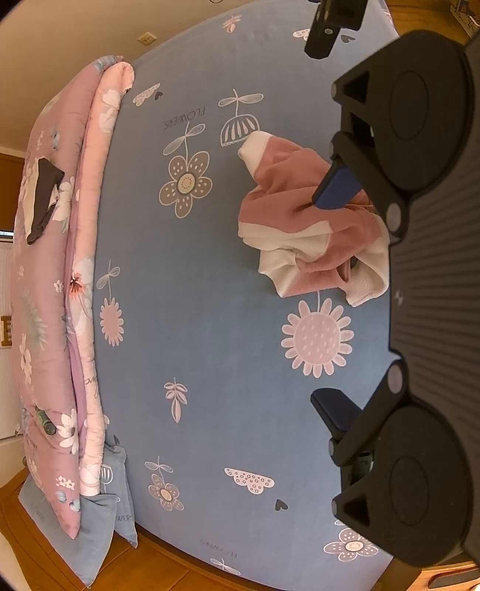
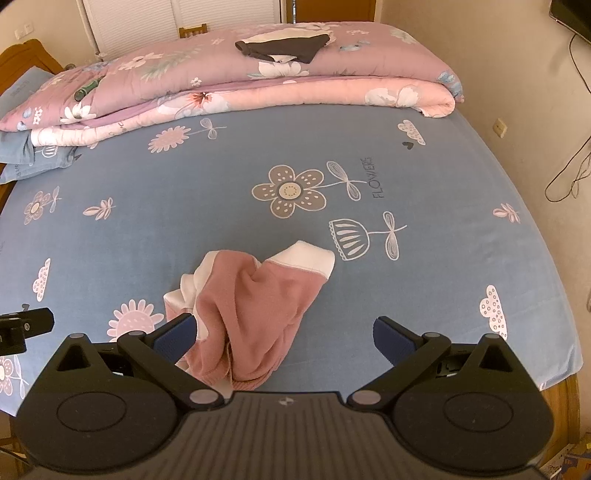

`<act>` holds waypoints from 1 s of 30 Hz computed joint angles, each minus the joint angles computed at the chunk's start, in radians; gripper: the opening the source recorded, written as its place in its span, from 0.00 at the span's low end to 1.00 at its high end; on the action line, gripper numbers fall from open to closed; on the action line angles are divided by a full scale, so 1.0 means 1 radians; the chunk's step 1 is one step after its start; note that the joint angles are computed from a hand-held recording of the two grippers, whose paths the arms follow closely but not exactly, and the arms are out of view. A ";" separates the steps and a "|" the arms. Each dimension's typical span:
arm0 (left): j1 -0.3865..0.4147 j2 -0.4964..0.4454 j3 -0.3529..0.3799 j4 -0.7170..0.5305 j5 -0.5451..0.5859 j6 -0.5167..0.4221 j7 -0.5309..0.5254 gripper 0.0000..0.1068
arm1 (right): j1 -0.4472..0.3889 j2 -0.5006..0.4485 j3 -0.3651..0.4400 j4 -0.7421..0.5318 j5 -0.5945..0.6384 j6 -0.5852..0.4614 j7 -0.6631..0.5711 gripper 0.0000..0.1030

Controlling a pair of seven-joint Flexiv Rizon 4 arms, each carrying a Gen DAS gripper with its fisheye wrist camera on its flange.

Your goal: Fold clothes

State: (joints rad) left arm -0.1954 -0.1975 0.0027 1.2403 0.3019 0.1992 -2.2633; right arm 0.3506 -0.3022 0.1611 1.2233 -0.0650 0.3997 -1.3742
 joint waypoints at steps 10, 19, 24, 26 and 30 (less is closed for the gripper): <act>0.027 0.031 0.005 0.054 -0.024 0.033 0.038 0.96 | 0.009 0.055 0.003 0.106 -0.046 0.151 0.023 1.00; 0.054 0.060 0.007 0.123 -0.047 0.081 0.089 0.96 | 0.026 0.059 0.009 0.091 -0.070 0.123 0.013 1.00; 0.070 0.066 0.008 0.160 -0.060 0.109 0.123 0.96 | 0.042 0.102 0.004 0.191 -0.161 0.220 0.080 1.00; 0.073 0.068 0.009 0.173 -0.059 0.123 0.130 0.96 | 0.042 0.124 0.002 0.245 -0.204 0.282 0.113 1.00; 0.078 0.068 0.009 0.202 -0.054 0.162 0.153 0.96 | 0.029 0.145 0.004 0.288 -0.228 0.313 0.136 1.00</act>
